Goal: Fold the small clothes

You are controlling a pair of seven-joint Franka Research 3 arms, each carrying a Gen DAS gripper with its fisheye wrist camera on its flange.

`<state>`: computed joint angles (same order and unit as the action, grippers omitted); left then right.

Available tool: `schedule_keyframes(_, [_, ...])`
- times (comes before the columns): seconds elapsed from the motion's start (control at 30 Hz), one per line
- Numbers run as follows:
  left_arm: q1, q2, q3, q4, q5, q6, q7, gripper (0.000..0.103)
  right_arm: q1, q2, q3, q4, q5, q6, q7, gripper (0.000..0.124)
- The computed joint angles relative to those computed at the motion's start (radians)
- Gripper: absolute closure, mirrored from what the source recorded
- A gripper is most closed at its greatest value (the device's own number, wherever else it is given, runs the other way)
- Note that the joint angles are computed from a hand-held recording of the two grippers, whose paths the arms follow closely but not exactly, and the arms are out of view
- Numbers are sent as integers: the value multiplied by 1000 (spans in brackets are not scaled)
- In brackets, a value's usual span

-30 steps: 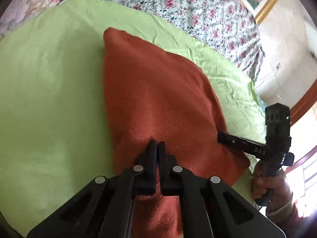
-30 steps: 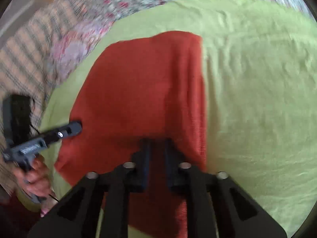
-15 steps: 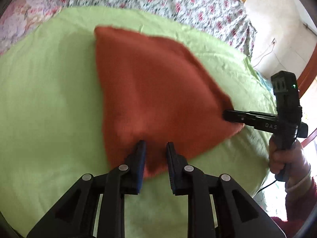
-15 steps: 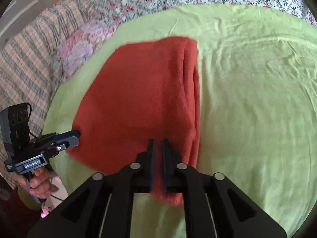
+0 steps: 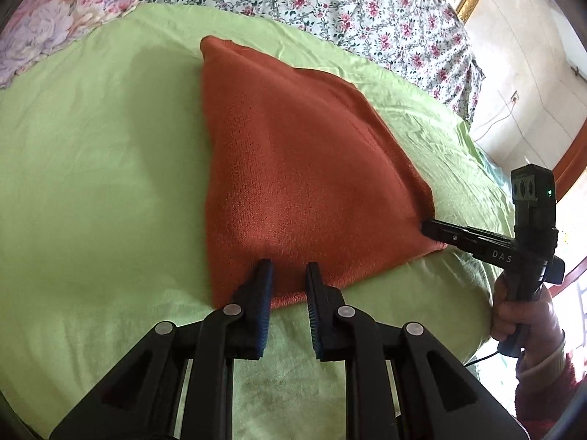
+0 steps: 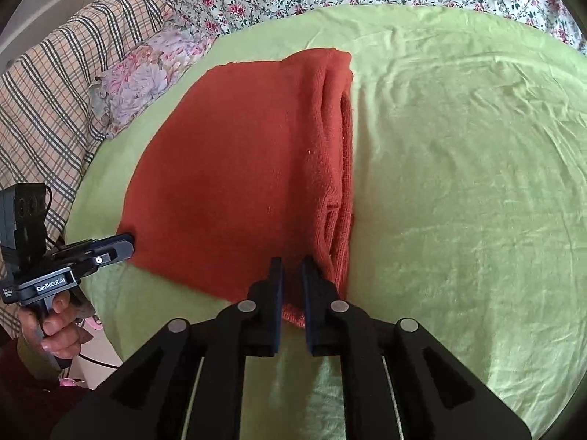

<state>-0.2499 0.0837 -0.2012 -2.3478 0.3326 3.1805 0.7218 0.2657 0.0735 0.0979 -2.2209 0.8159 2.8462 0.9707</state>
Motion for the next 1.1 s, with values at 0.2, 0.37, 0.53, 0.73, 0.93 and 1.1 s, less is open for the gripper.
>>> schedule_keyframes(0.2, [-53, -13, 57, 33, 178, -81, -186, 83, 3, -22, 0, -22, 33, 9, -8, 113])
schedule_keyframes(0.37, [-21, -68, 33, 43, 314, -140, -304, 65, 7, -64, -8, -17, 162, 5, -71, 86])
schedule_keyframes(0.53, [32, -54, 20, 95, 351, -177, -335, 54, -4, 2, -23, 103, 150, 16, -60, 74])
schedule_keyframes(0.73, [58, 20, 23, 168, 213, -197, -226, 54, -66, 239, -18, 404, 58, -99, 72, 74])
schedule_keyframes(0.93, [70, 86, 19, 227, 91, -227, -129, 49, -114, 503, -6, 747, -108, -251, 251, 109])
schedule_keyframes(1.1, [54, 139, 21, 275, 59, -269, -109, 45, -101, 495, -8, 721, -215, -188, 281, 113])
